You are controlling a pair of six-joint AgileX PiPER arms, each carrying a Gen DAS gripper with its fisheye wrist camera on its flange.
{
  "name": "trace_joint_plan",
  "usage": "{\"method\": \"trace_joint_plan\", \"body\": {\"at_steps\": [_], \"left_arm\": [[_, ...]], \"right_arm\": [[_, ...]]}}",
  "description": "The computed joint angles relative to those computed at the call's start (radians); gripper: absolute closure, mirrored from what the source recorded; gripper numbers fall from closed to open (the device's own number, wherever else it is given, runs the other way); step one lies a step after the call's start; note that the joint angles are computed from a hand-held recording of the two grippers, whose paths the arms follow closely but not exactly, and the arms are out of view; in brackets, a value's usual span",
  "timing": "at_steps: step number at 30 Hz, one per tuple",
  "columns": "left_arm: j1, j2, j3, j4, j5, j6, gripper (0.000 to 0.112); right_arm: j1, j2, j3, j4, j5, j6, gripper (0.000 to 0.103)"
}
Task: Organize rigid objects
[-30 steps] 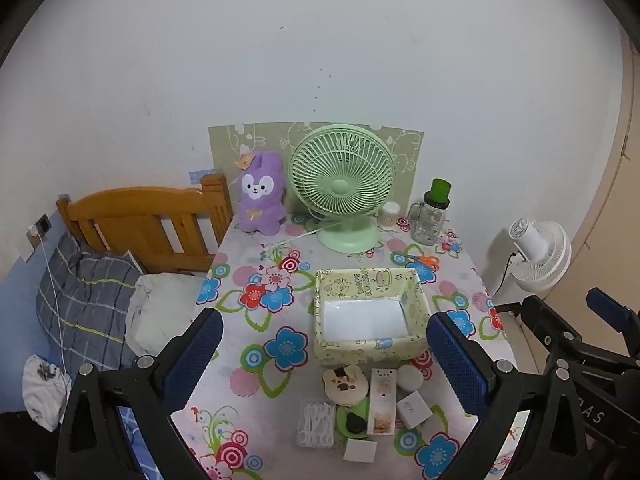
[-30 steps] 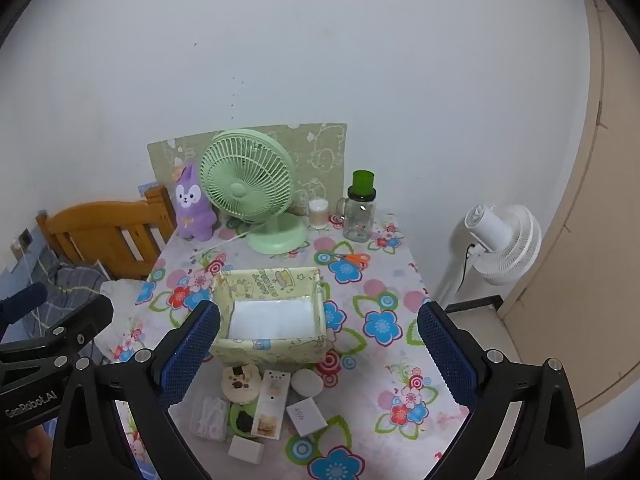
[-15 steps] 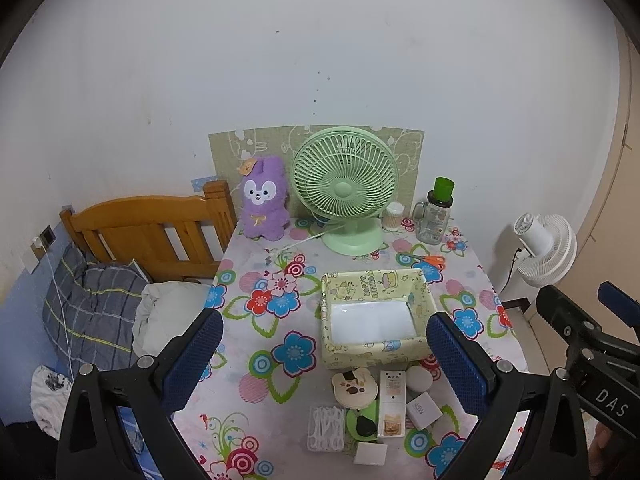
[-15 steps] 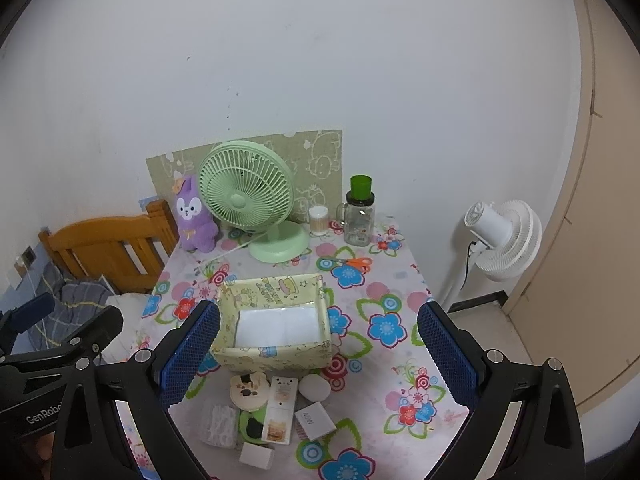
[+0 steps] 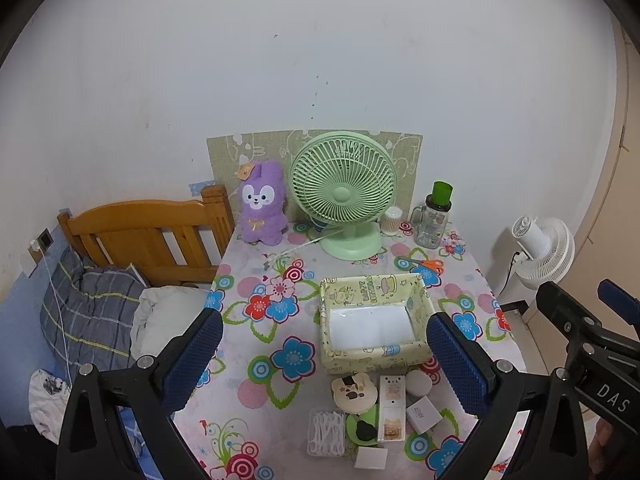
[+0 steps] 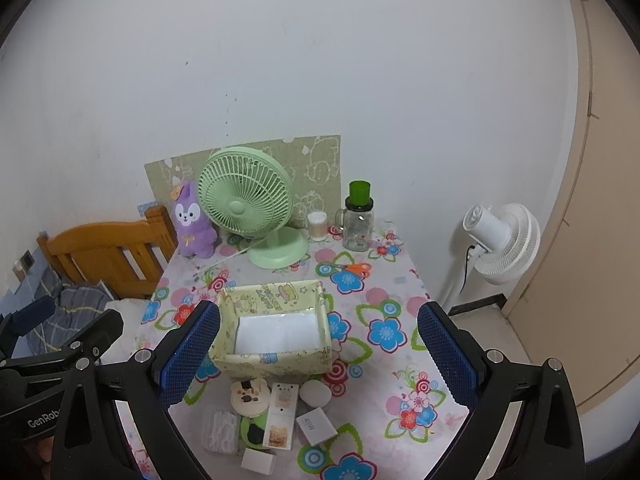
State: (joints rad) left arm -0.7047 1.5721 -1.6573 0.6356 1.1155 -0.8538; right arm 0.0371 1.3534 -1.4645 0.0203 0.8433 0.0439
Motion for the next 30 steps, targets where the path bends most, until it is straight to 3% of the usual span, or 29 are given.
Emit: {"method": "trace_joint_plan", "body": {"at_steps": [30], "left_arm": [[0.027, 0.0, 0.01, -0.013, -0.052, 0.025, 0.009]], "right_arm": [[0.012, 0.008, 0.014, -0.037, -0.043, 0.041, 0.003]]}}
